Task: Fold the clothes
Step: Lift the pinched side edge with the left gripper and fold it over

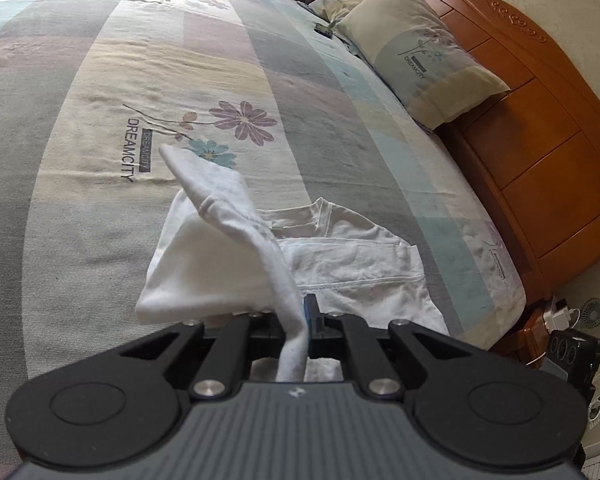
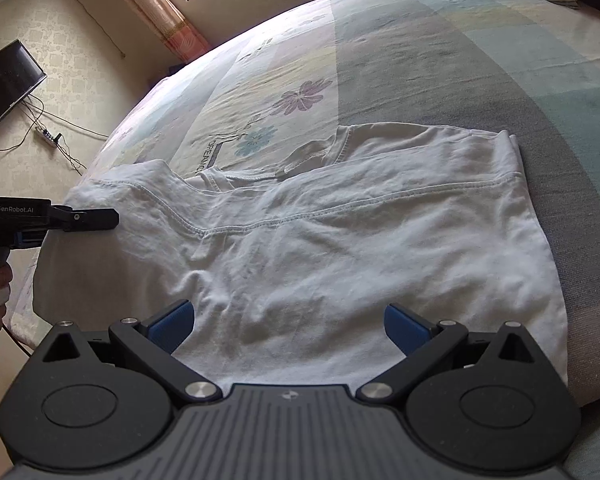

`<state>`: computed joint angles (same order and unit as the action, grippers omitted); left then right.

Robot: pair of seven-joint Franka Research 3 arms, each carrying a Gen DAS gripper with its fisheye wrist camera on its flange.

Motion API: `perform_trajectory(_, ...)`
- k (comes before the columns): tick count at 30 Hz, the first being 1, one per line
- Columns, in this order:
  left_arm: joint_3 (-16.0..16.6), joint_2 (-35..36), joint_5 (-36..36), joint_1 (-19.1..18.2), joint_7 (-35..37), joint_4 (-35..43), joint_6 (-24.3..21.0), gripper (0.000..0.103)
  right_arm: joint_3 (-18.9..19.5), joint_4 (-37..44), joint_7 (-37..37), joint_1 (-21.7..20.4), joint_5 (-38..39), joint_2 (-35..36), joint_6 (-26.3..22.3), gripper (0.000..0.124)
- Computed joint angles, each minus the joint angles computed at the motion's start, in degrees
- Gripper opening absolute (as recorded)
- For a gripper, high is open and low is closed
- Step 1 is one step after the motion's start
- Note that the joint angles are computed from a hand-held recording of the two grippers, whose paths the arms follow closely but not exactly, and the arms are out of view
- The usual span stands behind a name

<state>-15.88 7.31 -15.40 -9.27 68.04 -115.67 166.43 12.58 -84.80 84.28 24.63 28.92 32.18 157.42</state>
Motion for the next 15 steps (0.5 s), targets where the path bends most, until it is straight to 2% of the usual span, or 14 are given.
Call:
perform_trajectory(6, -2.2, 4.1, -1.0, -0.3, 2.8, 7.1, -1.2, 0.006, 1.3, -5.6, -2.4, -2.5, 3.9, -3.5, 3.6, 0.103)
perform_trajectory(15, -4.1, 15.0, 4.4, -2.4, 3.2, 22.3, -6.6, 0.006, 2.1, -13.0, -5.9, -5.3, 9.7, -9.1, 7.8, 0.103)
